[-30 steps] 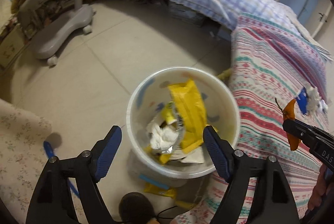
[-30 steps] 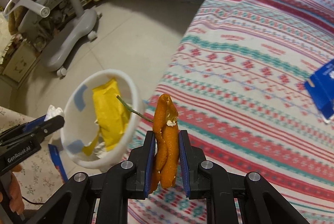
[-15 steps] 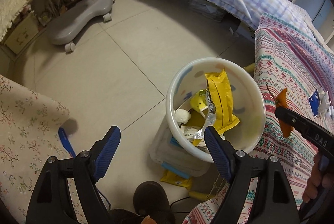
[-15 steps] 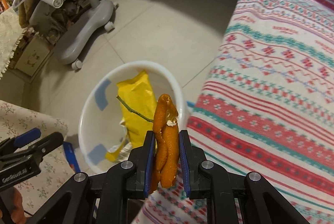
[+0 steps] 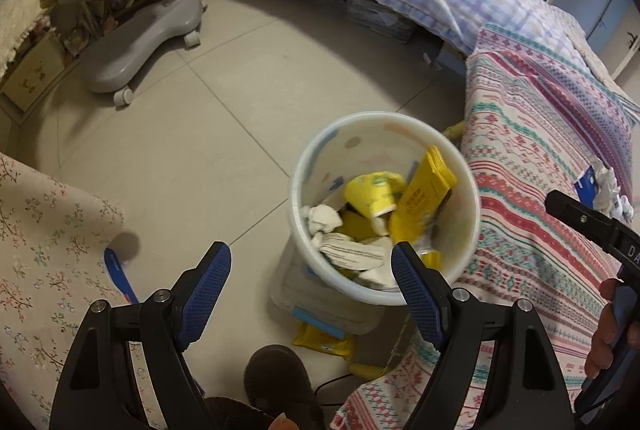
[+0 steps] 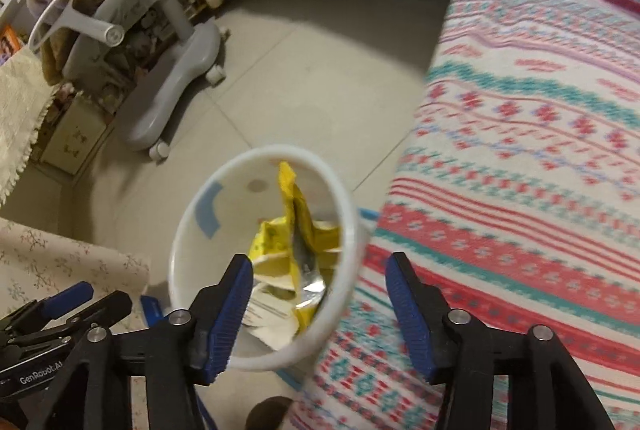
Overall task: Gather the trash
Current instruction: 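Return both tools to the bed and grasp the crumpled beige paper with the left tool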
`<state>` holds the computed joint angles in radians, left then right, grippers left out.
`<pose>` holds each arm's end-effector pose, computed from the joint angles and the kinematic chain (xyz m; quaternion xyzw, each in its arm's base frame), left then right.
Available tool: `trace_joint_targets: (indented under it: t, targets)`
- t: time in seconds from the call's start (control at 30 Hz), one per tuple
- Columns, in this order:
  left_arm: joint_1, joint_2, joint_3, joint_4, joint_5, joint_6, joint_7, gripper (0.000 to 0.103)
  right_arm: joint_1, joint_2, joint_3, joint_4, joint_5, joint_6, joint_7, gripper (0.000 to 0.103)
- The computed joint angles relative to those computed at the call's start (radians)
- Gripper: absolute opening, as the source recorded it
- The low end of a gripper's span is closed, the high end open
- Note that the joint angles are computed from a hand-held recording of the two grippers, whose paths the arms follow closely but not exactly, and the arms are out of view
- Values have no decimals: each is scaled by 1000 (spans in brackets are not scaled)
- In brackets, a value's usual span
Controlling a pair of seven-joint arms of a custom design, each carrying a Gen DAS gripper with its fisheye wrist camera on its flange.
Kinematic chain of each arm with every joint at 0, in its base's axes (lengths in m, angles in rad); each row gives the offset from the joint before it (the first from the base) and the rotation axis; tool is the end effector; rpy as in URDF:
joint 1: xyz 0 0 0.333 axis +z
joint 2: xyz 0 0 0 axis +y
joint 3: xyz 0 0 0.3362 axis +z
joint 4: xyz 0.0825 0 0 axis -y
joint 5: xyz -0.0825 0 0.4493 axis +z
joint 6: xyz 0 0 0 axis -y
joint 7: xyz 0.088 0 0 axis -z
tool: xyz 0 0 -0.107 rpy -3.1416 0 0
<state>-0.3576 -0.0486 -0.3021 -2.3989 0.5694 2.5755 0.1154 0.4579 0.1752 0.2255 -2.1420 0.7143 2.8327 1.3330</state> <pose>0.4303 -0.3449 0.3278 -0.7990 0.5631 -0.1505 0.1480 0.5241 0.3799 0.3477 -0.7580 0.5725 0.0483 0.3087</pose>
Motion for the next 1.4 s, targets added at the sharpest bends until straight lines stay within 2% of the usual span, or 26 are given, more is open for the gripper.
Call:
trace_joint_targets:
  t: [0.13,0.2,0.33,0.53,0.8,0.97,1.13,1.23,1.3,1.37,1.4]
  targets:
    - [-15,34,-10,52,8,-13,1,85,1,-67,-40,-67,-85,12,85,73]
    - [-26,53,-12,80,12,-13,1,90,-4,-106,-58,-107,-136,23,130,75]
    - [-60,105,-19,163,52,-41,-9,92,-28,-183,-87,-181,-228,39,210,79]
    - [-125,216,-16,312,95,-90,9,96,-90,-305,-125,-301,-293,55,263,80]
    - [-223,375,11,524,111,-139,54,96,-176,-426,-186,-424,-304,56,249,83]
    - [-290,492,32,685,131,-151,98,96,-222,-450,-218,-457,-293,52,237,83]
    - [-358,636,59,896,130,-183,219,96,-240,-437,-268,-457,-232,47,175,83]
    - [-400,713,89,1019,130,-204,272,96,-263,-418,-271,-448,-216,69,156,83]
    - [-414,757,105,1082,119,-191,291,95,-295,-399,-260,-434,-243,79,175,83]
    - [-414,806,113,1140,93,-137,306,94,-301,-379,-266,-418,-235,97,165,83]
    - [-410,833,113,1169,74,-102,313,91,-304,-364,-271,-408,-229,107,156,83]
